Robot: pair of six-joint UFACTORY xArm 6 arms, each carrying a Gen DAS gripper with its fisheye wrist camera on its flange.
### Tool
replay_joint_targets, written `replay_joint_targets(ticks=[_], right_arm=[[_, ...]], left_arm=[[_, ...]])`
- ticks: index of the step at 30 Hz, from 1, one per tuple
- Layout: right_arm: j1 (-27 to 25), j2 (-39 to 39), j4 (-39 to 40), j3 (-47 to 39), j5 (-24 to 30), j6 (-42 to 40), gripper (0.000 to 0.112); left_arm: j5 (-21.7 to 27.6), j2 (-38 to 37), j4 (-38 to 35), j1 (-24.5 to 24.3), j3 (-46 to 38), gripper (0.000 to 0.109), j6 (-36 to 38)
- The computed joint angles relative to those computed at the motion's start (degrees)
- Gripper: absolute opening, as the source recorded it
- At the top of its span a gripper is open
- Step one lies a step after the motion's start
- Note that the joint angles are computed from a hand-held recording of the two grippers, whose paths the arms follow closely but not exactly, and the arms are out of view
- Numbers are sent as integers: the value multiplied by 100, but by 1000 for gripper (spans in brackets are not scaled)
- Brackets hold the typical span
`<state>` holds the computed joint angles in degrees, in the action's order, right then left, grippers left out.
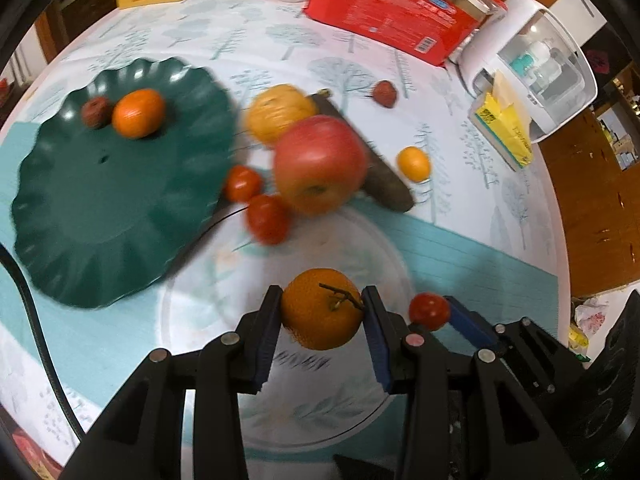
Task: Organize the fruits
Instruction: 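Carry the stemmed orange with the left gripper while the right gripper carries the tomato to the plate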
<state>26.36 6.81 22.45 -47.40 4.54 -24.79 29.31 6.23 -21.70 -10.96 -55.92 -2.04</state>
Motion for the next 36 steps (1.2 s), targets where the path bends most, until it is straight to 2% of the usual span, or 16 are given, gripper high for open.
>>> replay_joint_targets(ticks=[10,17,26,36], right_arm=[[469,-56,-600,1,205,756,27],[817,204,-1213,-370,302,1644,27],[1129,709,-2571,-1053,310,3476,27],[1258,1407,-4174,-2079,511,5524,27]], left_arm=[[-2,-777,225,631,837,38,124],[203,-1047,175,1177,954,39,725],[484,-1015,77,1846,725,39,1652],[791,-507,-225,2405,51,39,2741]])
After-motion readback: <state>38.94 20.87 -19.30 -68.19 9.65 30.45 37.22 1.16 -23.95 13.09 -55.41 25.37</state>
